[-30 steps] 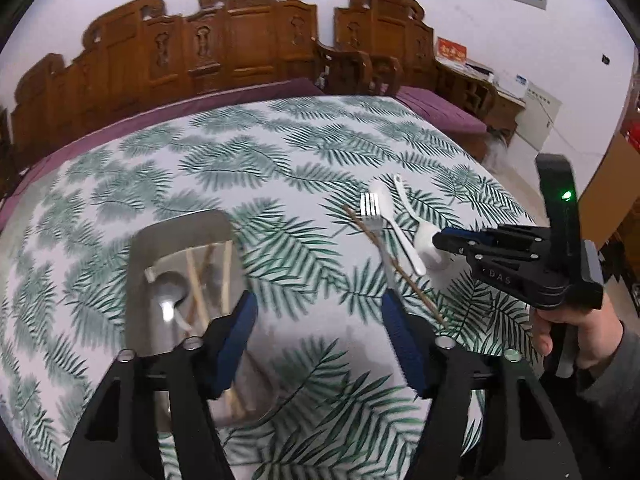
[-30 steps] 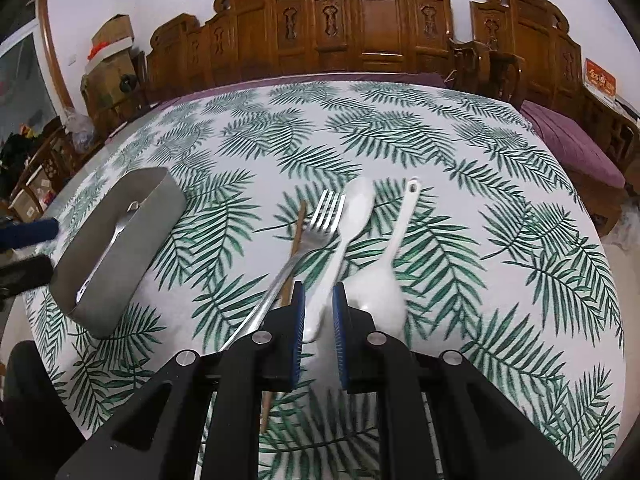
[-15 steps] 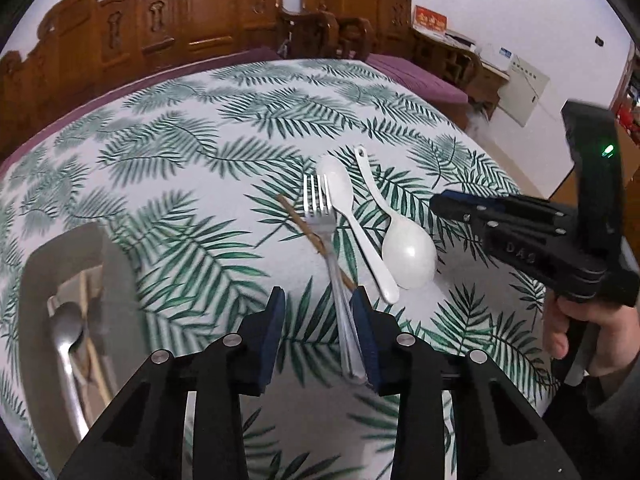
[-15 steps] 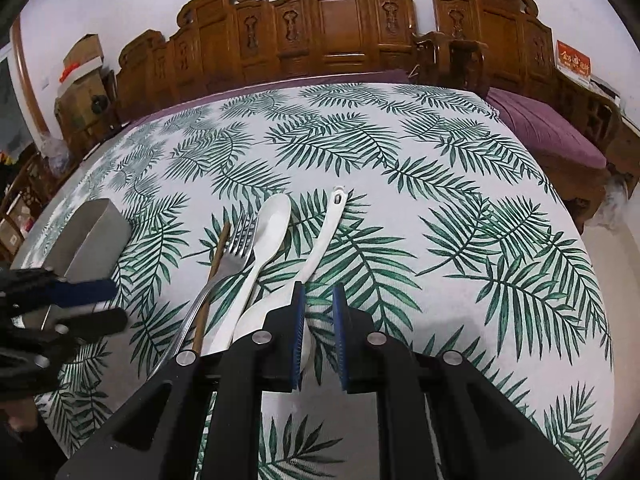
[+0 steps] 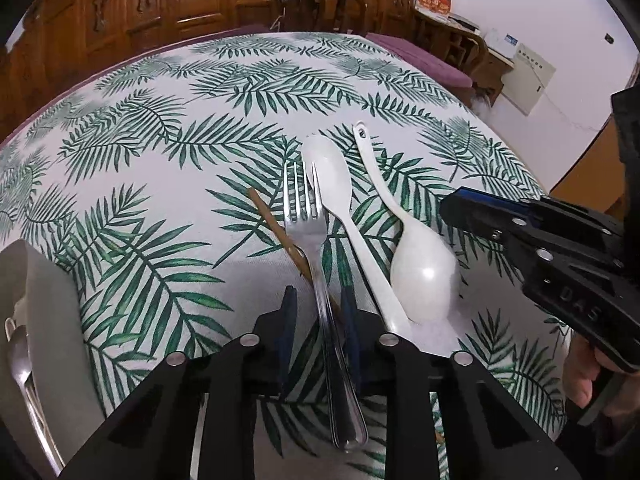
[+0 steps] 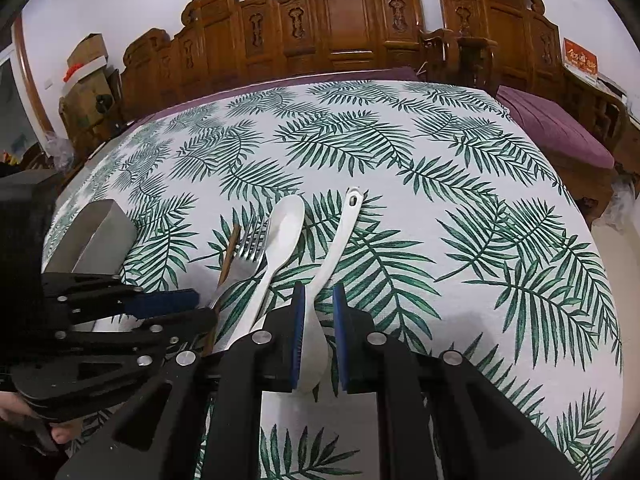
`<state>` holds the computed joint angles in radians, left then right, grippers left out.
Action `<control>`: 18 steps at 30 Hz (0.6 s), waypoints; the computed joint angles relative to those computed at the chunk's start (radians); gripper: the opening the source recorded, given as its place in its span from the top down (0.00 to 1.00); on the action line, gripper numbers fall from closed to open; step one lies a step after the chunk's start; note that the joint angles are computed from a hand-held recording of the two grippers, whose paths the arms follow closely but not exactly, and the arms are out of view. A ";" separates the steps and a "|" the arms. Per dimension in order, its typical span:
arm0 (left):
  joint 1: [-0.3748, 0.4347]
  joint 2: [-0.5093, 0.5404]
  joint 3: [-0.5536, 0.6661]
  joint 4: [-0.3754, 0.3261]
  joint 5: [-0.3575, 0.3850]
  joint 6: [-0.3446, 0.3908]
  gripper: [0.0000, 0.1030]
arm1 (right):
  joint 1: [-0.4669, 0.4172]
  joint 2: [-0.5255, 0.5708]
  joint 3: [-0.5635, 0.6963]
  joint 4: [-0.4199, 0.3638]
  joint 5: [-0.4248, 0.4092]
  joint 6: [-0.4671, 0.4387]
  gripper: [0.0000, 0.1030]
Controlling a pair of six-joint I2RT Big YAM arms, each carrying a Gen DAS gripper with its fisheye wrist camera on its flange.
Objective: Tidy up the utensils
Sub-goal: 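Grasp a metal fork from the pile with the left tool, then grasp a white plastic spoon from the pile with the right tool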
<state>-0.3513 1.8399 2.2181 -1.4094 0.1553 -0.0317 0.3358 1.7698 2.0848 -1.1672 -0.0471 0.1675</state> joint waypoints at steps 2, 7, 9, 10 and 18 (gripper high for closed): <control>0.005 -0.004 -0.011 0.016 0.024 -0.011 0.91 | 0.001 0.004 0.005 -0.001 -0.005 0.003 0.85; 0.008 -0.018 -0.030 0.025 0.014 -0.027 0.94 | 0.009 0.021 0.026 -0.009 -0.012 0.008 0.85; 0.012 -0.036 -0.052 0.032 0.017 -0.021 0.94 | 0.013 0.030 0.039 -0.012 -0.017 0.012 0.85; 0.014 -0.045 -0.063 0.038 0.018 -0.019 0.94 | 0.015 0.036 0.046 -0.015 -0.020 0.013 0.85; 0.047 -0.115 -0.122 0.074 0.036 -0.007 0.94 | 0.038 0.104 0.131 -0.060 -0.018 0.001 0.85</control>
<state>-0.3045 1.7251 2.0958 -1.3352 0.1918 -0.0388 0.3738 1.8740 2.2158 -1.2271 -0.0649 0.1682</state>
